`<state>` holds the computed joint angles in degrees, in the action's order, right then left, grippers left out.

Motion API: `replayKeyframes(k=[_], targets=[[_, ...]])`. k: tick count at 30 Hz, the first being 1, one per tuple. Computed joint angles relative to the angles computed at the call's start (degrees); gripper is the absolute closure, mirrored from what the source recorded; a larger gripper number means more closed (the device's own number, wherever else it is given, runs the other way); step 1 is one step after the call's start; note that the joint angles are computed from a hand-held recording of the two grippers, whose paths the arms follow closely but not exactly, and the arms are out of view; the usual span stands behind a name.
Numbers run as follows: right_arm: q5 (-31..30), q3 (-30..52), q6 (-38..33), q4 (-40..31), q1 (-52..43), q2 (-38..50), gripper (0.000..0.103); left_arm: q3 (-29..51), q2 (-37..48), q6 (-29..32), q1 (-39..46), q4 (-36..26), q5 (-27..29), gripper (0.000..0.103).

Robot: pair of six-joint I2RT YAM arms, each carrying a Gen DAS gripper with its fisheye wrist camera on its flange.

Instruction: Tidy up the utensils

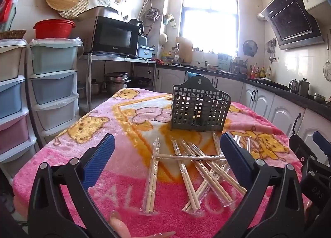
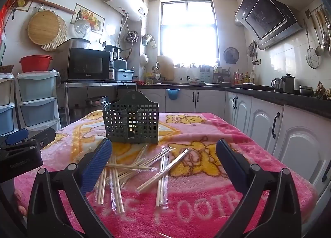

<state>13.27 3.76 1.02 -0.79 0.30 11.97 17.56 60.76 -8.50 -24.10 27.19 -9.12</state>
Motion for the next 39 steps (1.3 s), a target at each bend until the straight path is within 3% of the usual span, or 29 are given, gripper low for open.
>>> replayKeyframes(k=[4,15,39], targets=[[0.39,-0.88,0.09,4.54,0.14,3.62,0.006,-0.18,-0.26,-0.01,0.11,0.05,0.13,0.009],[1.77,0.08,0.71,-0.47,1.60,-0.21,0.006,0.18,0.69,-0.10,-0.35,0.63,-0.54,0.009],[1.64,-0.26,0.50,-0.60,1.12,-0.72,0.006,1.04,1.11,-0.28,-1.14,0.41,-1.19,0.009]])
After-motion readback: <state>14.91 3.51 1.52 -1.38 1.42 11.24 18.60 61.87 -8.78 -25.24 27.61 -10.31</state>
